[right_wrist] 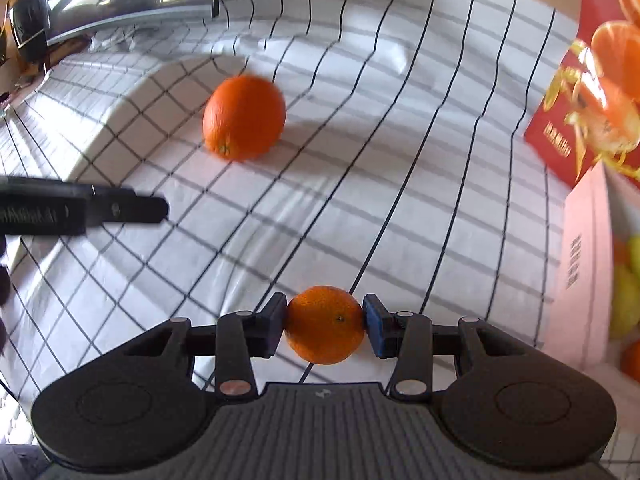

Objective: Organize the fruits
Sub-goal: 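Grasp a small tangerine on the cloth with the right gripper, then release the tangerine and grasp the large orange with the right gripper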

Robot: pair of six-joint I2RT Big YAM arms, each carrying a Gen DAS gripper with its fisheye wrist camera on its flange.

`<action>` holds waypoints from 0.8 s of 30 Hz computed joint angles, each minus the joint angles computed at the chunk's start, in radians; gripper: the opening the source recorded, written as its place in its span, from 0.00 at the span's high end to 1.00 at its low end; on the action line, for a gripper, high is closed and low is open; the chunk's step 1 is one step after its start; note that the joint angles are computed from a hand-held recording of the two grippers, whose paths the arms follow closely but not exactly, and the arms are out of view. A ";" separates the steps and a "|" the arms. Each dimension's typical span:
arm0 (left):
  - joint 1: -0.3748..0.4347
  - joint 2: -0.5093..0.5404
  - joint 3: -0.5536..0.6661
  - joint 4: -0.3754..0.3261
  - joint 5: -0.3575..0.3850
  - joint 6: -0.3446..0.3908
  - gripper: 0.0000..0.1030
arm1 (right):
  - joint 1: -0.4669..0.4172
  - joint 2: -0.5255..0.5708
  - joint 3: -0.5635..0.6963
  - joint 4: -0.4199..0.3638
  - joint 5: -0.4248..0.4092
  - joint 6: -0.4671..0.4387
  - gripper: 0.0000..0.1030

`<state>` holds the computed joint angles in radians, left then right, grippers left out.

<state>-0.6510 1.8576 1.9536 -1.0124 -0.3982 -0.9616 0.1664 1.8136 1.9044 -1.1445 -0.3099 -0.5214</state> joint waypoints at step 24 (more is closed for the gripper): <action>-0.074 -0.133 -0.130 -0.194 -0.175 -0.268 0.49 | 0.179 0.387 0.620 -0.121 -0.008 0.228 0.24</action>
<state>-0.7254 1.7250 1.8233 -1.2061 -0.5733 -1.2298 0.3455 2.2002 2.5240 -1.2657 -0.3183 -0.2935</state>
